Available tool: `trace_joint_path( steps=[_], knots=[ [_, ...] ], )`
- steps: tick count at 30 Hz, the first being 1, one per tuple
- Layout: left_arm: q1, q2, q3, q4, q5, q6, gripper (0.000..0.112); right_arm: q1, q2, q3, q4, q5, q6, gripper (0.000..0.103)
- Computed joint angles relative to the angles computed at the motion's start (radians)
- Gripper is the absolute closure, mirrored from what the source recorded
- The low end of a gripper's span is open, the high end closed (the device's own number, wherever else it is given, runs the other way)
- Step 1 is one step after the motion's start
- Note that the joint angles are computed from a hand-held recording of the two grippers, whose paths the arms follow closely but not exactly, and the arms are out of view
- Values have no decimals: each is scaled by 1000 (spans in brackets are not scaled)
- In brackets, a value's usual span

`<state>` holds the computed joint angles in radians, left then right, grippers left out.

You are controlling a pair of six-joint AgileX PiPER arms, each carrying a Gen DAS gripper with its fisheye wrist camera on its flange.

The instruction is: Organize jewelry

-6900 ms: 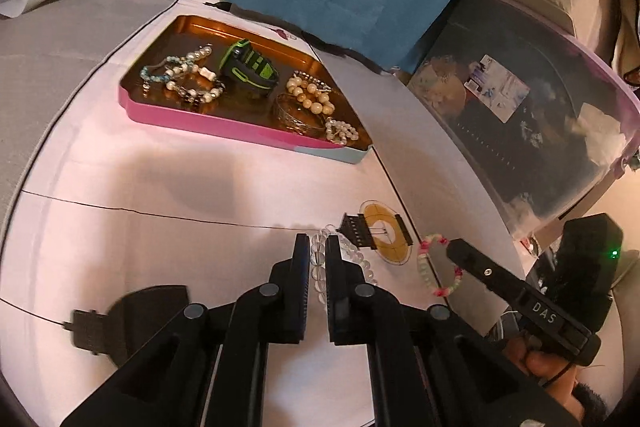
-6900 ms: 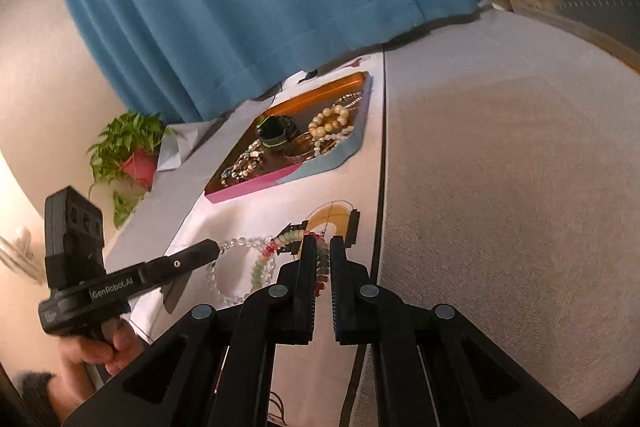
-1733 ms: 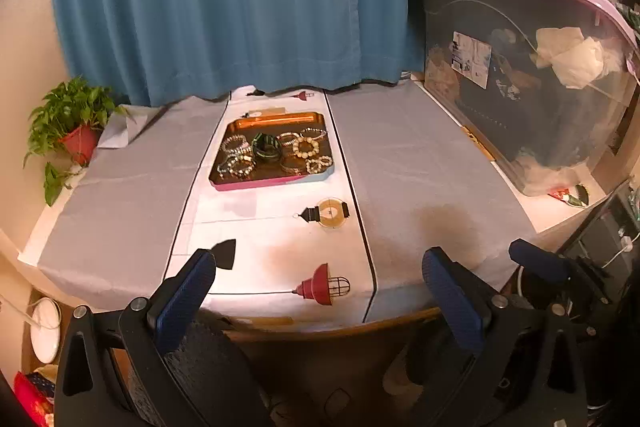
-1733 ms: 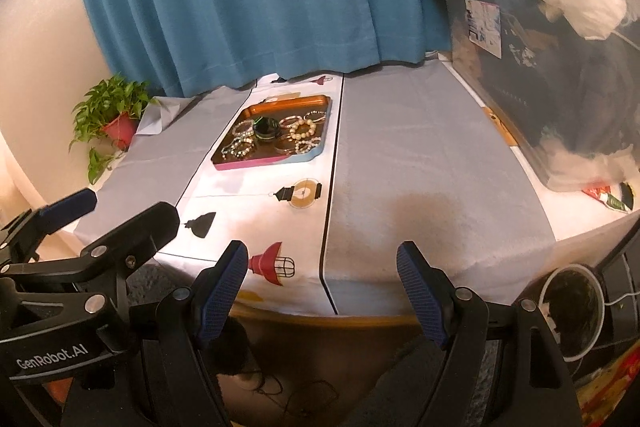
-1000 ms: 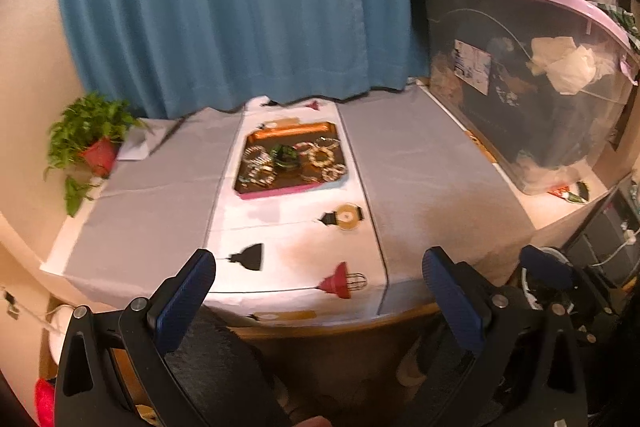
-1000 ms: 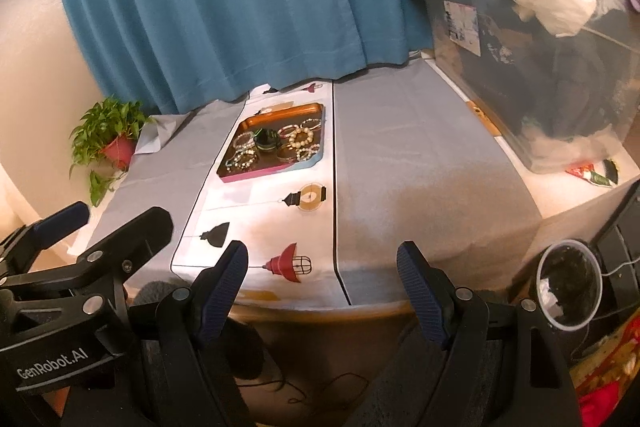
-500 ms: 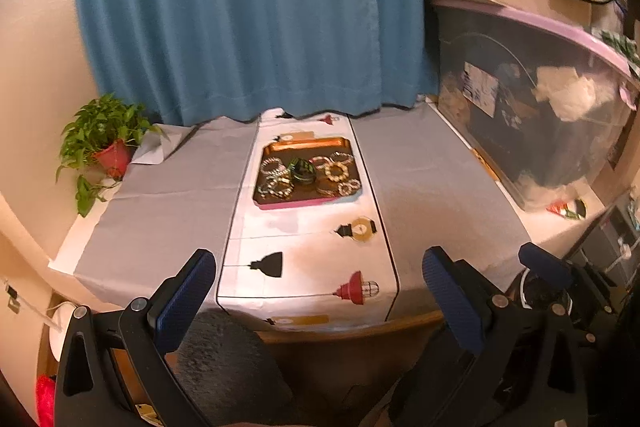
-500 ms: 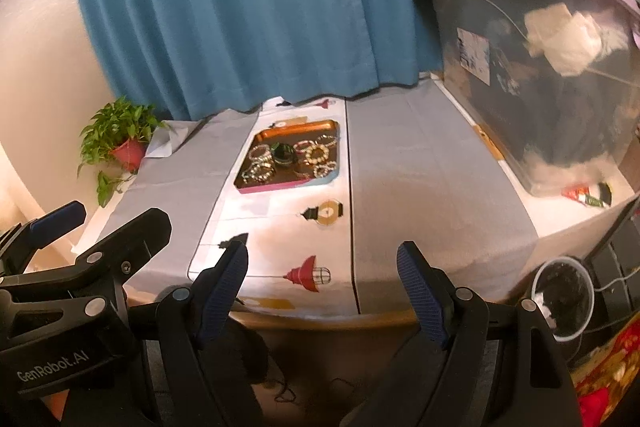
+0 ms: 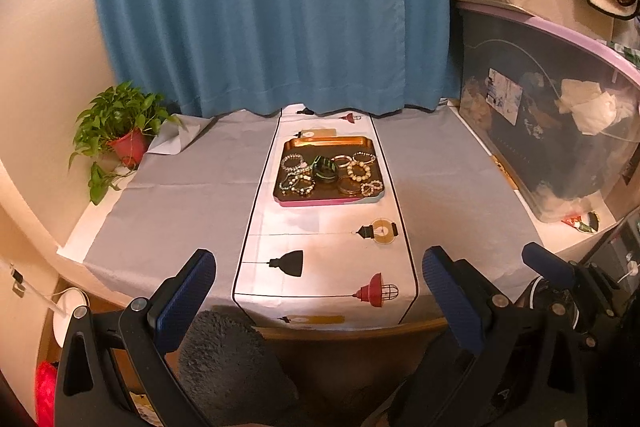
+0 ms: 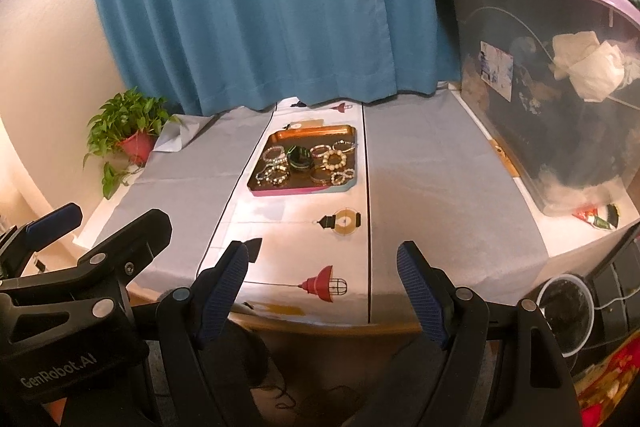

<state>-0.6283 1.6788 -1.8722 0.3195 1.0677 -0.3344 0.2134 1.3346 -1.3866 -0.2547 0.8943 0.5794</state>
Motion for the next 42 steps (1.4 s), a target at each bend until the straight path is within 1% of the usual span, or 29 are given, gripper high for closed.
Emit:
trace_joint_path(
  steps=[6,11,27,42],
  knots=[
    [16,4,9,-6,-8,7,9,12,17,-2,-19,-5,3,26],
    [22,9,-1,-17,7,15,9,18,28,-6,-14,-1,0,26],
    [32,3,7,-25,-3,14,9,30,24,-5,-22,2,10,26],
    [32,2,-7,-22,15,14,9,49,29,-19,-42,16,31,26]
  ],
)
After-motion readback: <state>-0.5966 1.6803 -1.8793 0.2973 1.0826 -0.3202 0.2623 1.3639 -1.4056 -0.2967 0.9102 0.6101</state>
